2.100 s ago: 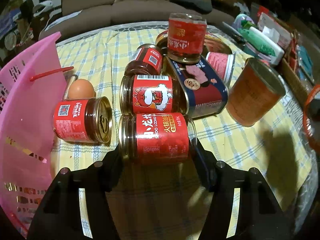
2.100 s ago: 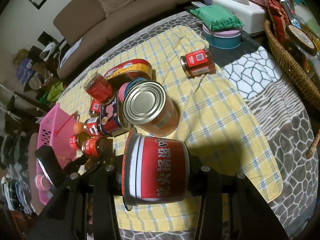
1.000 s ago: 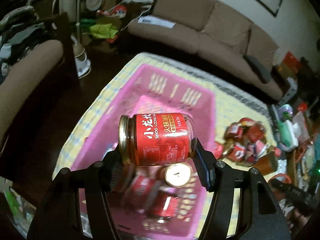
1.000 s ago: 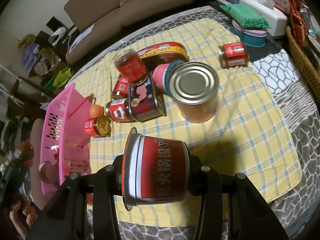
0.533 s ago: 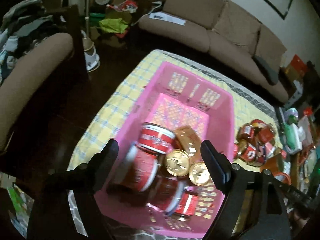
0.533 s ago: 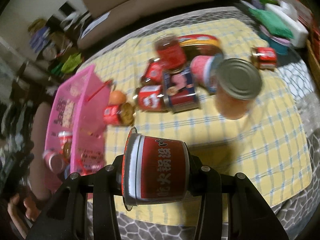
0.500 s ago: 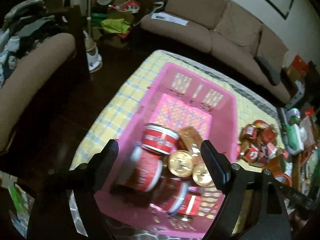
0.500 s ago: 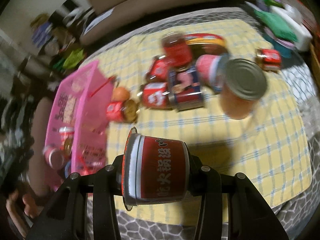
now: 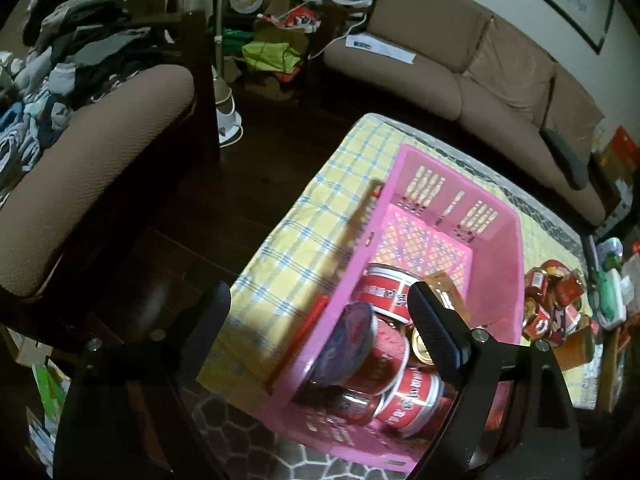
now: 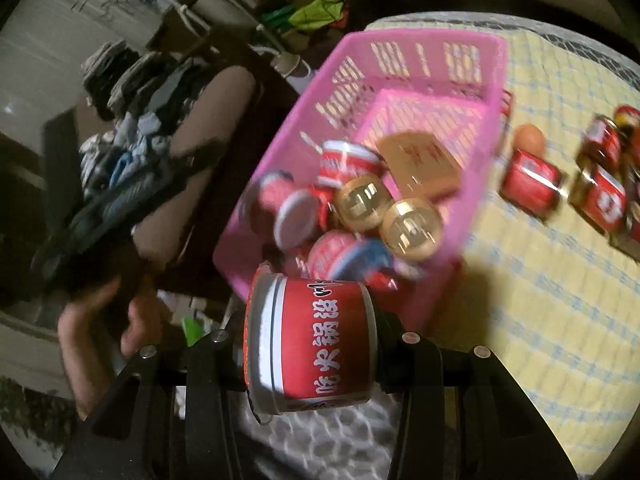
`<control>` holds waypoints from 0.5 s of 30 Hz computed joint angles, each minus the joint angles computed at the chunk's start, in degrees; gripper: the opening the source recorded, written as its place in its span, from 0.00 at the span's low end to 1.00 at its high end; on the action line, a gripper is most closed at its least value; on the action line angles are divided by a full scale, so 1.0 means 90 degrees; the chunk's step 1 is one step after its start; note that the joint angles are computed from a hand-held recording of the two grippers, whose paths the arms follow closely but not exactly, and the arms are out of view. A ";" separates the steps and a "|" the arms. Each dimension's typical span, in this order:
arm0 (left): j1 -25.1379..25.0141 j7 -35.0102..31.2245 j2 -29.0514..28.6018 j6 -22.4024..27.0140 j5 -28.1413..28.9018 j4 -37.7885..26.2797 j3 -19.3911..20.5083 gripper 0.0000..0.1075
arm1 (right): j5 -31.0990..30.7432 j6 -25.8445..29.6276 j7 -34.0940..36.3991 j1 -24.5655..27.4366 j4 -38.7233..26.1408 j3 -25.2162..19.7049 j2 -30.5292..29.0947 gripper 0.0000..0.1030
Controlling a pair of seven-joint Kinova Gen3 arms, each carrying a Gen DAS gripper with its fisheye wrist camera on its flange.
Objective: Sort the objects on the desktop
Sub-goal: 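Carry both over the pink basket and open both grippers to drop jar and cup, then grasp a gold-lidded can with the right gripper and lift it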
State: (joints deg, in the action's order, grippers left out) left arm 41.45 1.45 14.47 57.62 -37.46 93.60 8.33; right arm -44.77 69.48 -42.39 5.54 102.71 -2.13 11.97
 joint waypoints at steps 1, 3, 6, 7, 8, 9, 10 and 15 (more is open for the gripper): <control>-0.0010 -0.0009 -0.0026 0.0000 0.0004 0.0039 -0.0003 0.83 | -0.0259 -0.0114 0.0022 0.0154 0.0028 -0.0099 -0.0005 0.51; -0.0044 -0.0035 -0.0069 -0.0009 0.0019 0.0107 0.0002 0.83 | -0.0777 -0.0188 0.0219 0.0625 0.0113 -0.0271 0.0018 0.61; -0.0091 -0.0017 -0.0128 -0.0041 0.0037 0.0191 0.0017 0.83 | -0.0986 -0.0500 0.0427 0.0546 0.0215 0.0181 -0.0115 0.63; -0.0100 0.0010 -0.0138 -0.0061 0.0037 0.0200 0.0025 0.83 | -0.0912 -0.0721 0.0359 0.0539 0.0243 0.0328 -0.0169 0.64; -0.0121 0.0037 -0.0160 -0.0124 0.0047 0.0233 0.0030 0.83 | -0.0789 -0.0926 0.0222 0.0613 0.0254 0.0358 -0.0193 0.68; -0.0128 0.0071 -0.0166 -0.0185 0.0058 0.0241 0.0044 0.83 | -0.0595 -0.1174 -0.0018 0.0609 0.0239 0.0506 -0.0165 0.70; -0.0134 0.0085 -0.0172 -0.0251 0.0068 0.0251 0.0059 0.83 | -0.0435 -0.1318 -0.0221 0.0651 0.0218 0.0536 -0.0136 0.70; -0.0024 -0.0164 0.0029 -0.0163 0.0049 -0.0065 0.0118 0.83 | 0.0476 -0.2202 -0.1256 0.0695 0.0045 0.0809 0.0280 0.71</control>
State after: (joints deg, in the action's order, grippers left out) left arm 41.23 -0.03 14.73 56.16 -37.02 93.02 9.40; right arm -40.48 49.67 -53.69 11.80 103.12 5.14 14.49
